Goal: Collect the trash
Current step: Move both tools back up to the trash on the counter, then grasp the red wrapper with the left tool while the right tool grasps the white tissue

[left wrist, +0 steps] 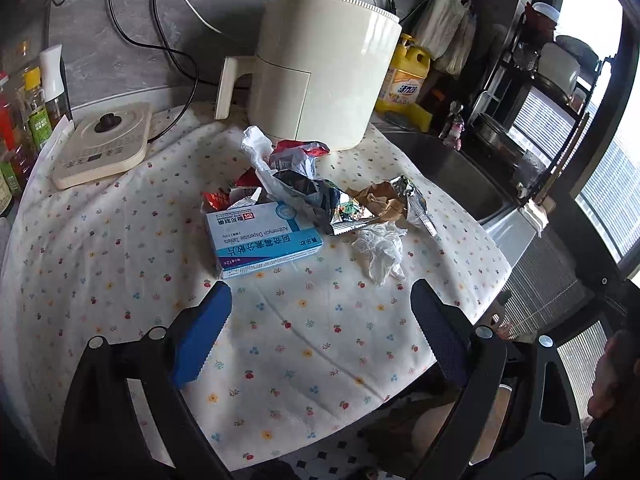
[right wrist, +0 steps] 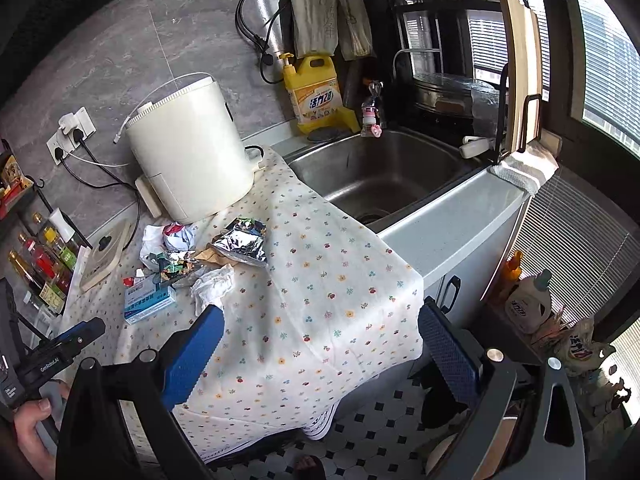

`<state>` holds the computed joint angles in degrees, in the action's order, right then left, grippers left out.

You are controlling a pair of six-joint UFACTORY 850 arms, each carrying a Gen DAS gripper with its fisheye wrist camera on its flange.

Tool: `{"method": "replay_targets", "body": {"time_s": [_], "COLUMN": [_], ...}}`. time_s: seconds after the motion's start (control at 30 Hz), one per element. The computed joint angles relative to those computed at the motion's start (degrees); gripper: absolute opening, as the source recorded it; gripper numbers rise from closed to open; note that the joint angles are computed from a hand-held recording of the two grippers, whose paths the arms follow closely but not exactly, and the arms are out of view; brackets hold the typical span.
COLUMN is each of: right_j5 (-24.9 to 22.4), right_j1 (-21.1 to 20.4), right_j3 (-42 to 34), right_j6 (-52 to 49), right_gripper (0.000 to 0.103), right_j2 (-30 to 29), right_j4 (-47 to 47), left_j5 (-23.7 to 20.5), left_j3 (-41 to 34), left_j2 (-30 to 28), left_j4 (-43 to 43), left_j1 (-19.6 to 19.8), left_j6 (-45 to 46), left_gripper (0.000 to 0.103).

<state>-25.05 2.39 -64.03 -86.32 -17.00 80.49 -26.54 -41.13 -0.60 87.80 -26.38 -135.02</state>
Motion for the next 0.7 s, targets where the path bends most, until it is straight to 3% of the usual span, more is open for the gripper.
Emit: {"method": "replay_targets", "body": {"time_s": [0.2, 0.47, 0.7], "right_j5": [3.5, 5.5, 7.1], "right_j1": [4.1, 8.2, 10.4], "right_j3": [0.4, 0.5, 0.6], "right_j6": [-4.4, -0.2, 6.6], "right_gripper": [0.095, 0.095, 0.095], "right_j2": [-0.1, -1.2, -1.5], "right_j4": [7.9, 9.2, 3.0], "left_j5": [4.0, 12.6, 17.1], "left_j3": [2.6, 2.6, 0.4], "left_j2": [1.6, -0.1, -4.4], "left_j4": [9.6, 27.3, 53.7], "left_j1": [6.8, 17.3, 22.9], "left_j6": [-5.6, -17.2, -41.2], "left_gripper": [0.087, 0.054, 0.039]}}
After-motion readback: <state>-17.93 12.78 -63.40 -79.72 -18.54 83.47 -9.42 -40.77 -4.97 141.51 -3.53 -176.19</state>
